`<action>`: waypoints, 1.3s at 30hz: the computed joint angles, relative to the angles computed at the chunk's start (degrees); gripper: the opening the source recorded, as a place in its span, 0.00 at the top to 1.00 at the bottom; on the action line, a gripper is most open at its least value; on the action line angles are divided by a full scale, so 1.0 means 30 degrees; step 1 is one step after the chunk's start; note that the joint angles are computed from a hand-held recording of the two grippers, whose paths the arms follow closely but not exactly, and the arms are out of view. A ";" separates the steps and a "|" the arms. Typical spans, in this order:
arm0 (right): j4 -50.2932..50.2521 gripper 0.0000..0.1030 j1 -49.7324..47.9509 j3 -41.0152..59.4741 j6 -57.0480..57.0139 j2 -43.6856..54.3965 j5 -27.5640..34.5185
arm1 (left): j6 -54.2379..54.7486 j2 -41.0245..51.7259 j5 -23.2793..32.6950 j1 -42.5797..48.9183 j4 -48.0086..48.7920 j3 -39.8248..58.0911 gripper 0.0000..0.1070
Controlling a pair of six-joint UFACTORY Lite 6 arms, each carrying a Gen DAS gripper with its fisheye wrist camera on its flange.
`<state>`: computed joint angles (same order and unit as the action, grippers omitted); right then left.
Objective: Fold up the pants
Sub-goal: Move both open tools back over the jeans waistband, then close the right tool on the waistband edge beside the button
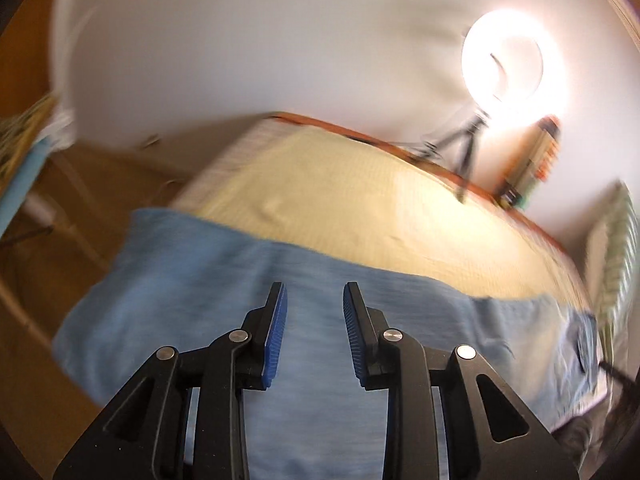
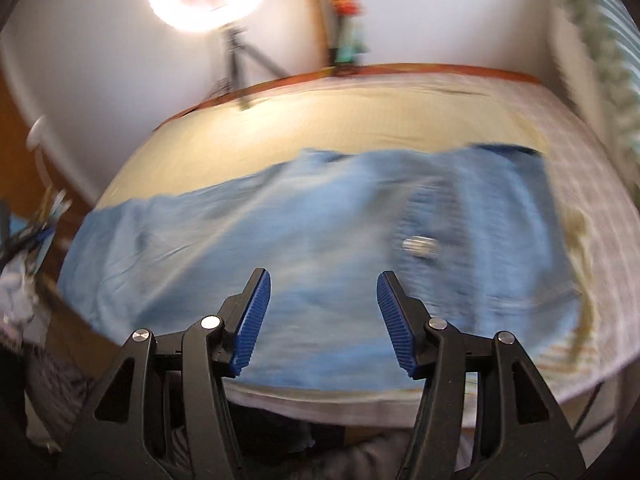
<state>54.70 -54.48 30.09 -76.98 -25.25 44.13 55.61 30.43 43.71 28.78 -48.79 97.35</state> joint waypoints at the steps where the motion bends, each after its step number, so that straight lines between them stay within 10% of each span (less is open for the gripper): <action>1: 0.0245 0.42 -0.1662 0.0244 -0.0708 0.0654 0.0352 | 0.0083 -0.0214 -0.0012 -0.0616 -0.0005 -0.0212 0.75; 10: 0.0442 0.42 -0.9353 0.5050 -0.1325 0.8675 0.1383 | 0.0073 -0.1172 0.0197 -0.5783 0.0557 -0.0881 0.74; 14: 0.0641 0.43 -0.9353 0.6070 -0.1286 1.0626 0.1687 | 0.0410 -0.2224 -0.0124 -0.8630 0.0518 -0.2133 0.68; 23: 0.1820 0.87 -0.7582 0.7677 -0.0855 1.2623 0.1632 | -0.0859 -0.1147 0.0191 -1.6200 0.0952 -0.0419 0.66; 39: 0.1731 0.89 -0.9056 0.8538 -0.0965 1.3970 0.2985 | -0.4185 0.7276 0.1070 -2.6308 0.5330 0.8883 0.61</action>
<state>59.89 -81.64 55.71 -79.87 16.66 53.08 43.06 52.26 46.92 -50.14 -32.80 124.00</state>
